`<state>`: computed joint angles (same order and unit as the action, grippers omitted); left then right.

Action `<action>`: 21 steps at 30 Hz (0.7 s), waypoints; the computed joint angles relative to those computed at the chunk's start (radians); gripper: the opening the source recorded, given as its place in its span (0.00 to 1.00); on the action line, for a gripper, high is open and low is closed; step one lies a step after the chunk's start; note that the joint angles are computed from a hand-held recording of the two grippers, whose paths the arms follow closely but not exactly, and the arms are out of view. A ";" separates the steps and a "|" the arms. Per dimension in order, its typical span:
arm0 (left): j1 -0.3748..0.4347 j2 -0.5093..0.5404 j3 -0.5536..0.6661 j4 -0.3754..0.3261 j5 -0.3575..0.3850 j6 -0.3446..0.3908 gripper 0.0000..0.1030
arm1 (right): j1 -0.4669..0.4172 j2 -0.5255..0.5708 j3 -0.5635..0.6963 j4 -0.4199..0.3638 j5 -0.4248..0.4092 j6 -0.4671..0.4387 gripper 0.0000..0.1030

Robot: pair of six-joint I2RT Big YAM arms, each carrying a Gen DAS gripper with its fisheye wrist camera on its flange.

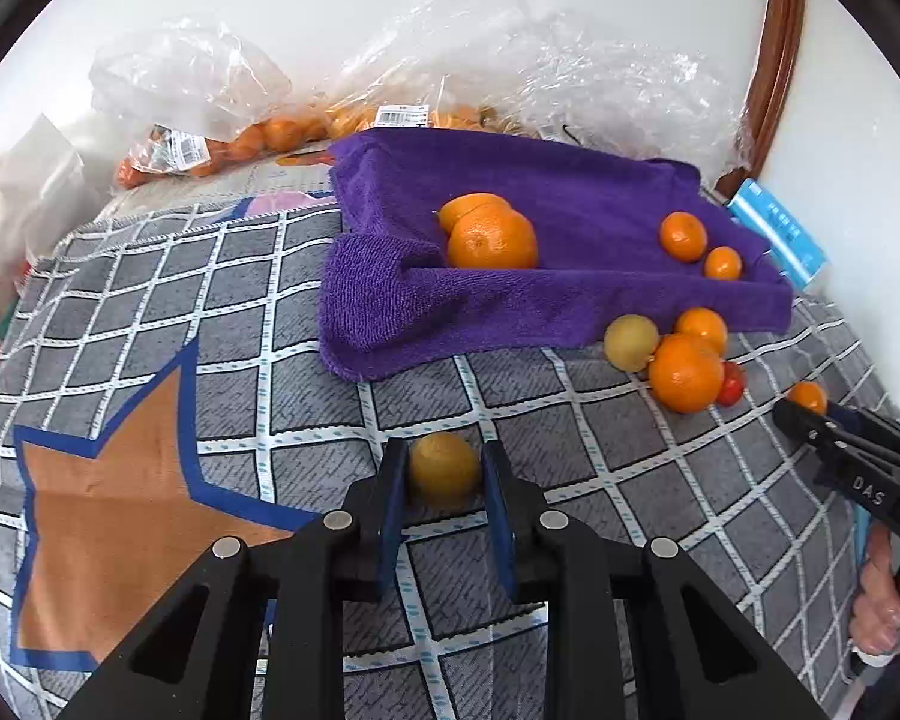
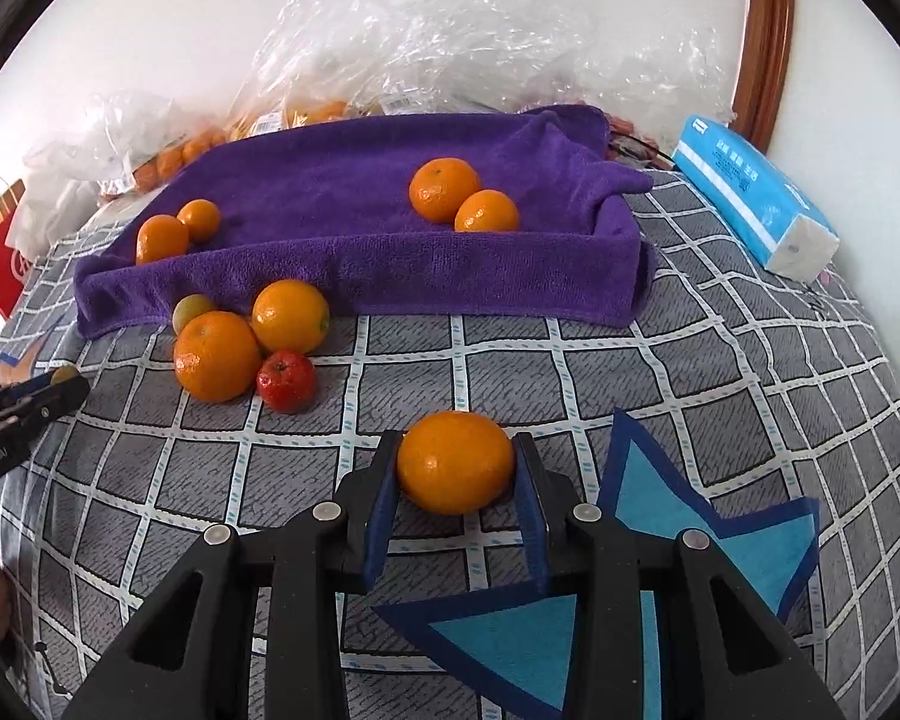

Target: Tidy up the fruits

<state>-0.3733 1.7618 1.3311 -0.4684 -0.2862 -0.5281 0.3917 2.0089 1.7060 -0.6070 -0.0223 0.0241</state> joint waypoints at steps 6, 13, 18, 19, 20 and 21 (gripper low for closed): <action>0.003 -0.030 -0.048 0.074 0.016 -0.010 0.23 | 0.005 -0.021 -0.036 0.050 0.019 -0.007 0.34; -0.009 -0.053 -0.080 0.140 -0.002 0.012 0.23 | -0.003 -0.034 -0.056 0.078 0.016 0.022 0.34; -0.003 -0.055 -0.084 0.152 0.013 0.000 0.23 | -0.008 -0.037 -0.063 0.085 0.014 0.039 0.34; -0.003 -0.056 -0.085 0.153 0.012 -0.001 0.23 | -0.009 -0.037 -0.063 0.088 0.010 0.040 0.34; -0.003 -0.056 -0.085 0.154 0.013 -0.002 0.23 | -0.009 -0.038 -0.065 0.091 0.006 0.042 0.34; -0.004 -0.057 -0.086 0.157 0.012 -0.002 0.23 | -0.011 -0.039 -0.067 0.095 0.003 0.044 0.35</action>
<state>-0.3774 1.7052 1.2448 -0.3116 -0.2740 -0.5302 0.3812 1.9694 1.6387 -0.5121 -0.0194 0.0683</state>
